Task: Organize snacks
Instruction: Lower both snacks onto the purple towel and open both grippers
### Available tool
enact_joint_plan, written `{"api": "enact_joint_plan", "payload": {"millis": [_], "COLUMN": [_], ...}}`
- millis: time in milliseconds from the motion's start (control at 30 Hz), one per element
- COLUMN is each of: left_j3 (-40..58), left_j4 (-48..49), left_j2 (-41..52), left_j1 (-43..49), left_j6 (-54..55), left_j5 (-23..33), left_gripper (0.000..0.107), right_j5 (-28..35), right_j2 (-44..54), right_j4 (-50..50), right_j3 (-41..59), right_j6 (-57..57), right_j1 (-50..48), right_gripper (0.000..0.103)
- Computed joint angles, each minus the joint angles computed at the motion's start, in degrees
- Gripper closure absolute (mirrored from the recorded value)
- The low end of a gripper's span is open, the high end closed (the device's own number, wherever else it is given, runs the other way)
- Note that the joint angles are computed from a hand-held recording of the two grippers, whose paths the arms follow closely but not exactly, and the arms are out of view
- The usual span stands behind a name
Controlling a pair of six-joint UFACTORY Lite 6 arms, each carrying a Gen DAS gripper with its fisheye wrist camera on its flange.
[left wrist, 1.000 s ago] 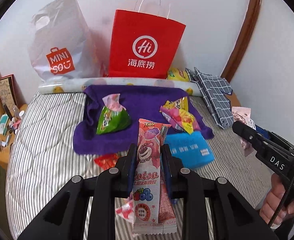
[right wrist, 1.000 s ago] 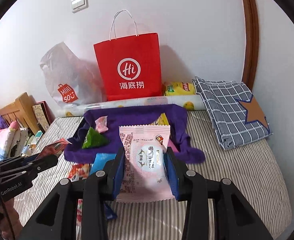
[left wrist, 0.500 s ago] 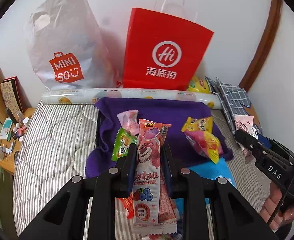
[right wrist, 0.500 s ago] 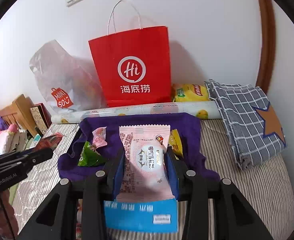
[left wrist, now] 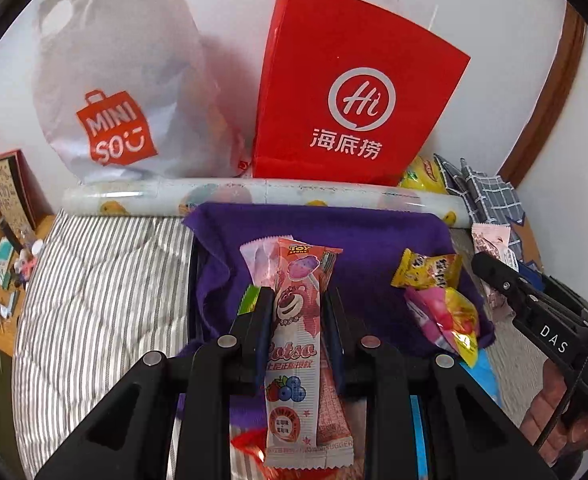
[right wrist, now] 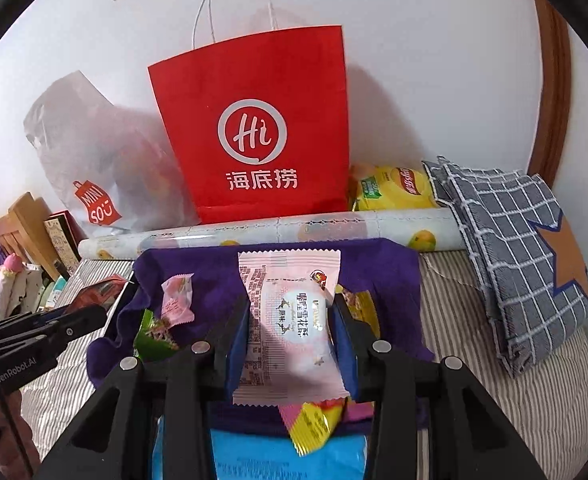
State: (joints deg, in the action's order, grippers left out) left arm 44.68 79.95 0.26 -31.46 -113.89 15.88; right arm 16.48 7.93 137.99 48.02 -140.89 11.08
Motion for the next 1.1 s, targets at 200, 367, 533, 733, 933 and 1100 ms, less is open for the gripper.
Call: {"api": "enact_joint_plan", "payload": {"millis": [200,367,533,733,933,1100], "left_j3": [3.3,3.8,5.9,6.9,7.1,7.3], "left_j4": [13.2,27.2,30.4,32.8,35.2,36.5], "left_j2": [5.6,8.9,12.7,15.8,16.4,16.8], "left_j1": [3.0,4.6,4.5,4.6,4.6,4.7], "left_j6": [-10.6,-24.1,-26.7,-29.6,-32.1,-33.2], "left_j5": [-3.0,-4.1,-4.4,-5.6,-6.2,-6.6], "left_gripper": [0.082,0.082,0.082,0.082,0.081,0.081], "right_j5": [0.5,0.9,-0.5,-0.7,-1.9,-2.2], "right_j2": [7.9,12.5,14.8,15.2,15.0,12.0], "right_j4": [4.1,3.8,4.8,5.6,4.7,6.4], "right_j3": [5.6,8.6,10.5,10.7,11.0,8.5], "right_j6": [-3.5,-2.0,-3.0,-3.8,-3.0,-4.7], "right_j1": [1.1,1.0,1.9,2.1,2.3,2.2], "right_gripper": [0.066,0.066,0.066,0.064,0.061,0.053]}}
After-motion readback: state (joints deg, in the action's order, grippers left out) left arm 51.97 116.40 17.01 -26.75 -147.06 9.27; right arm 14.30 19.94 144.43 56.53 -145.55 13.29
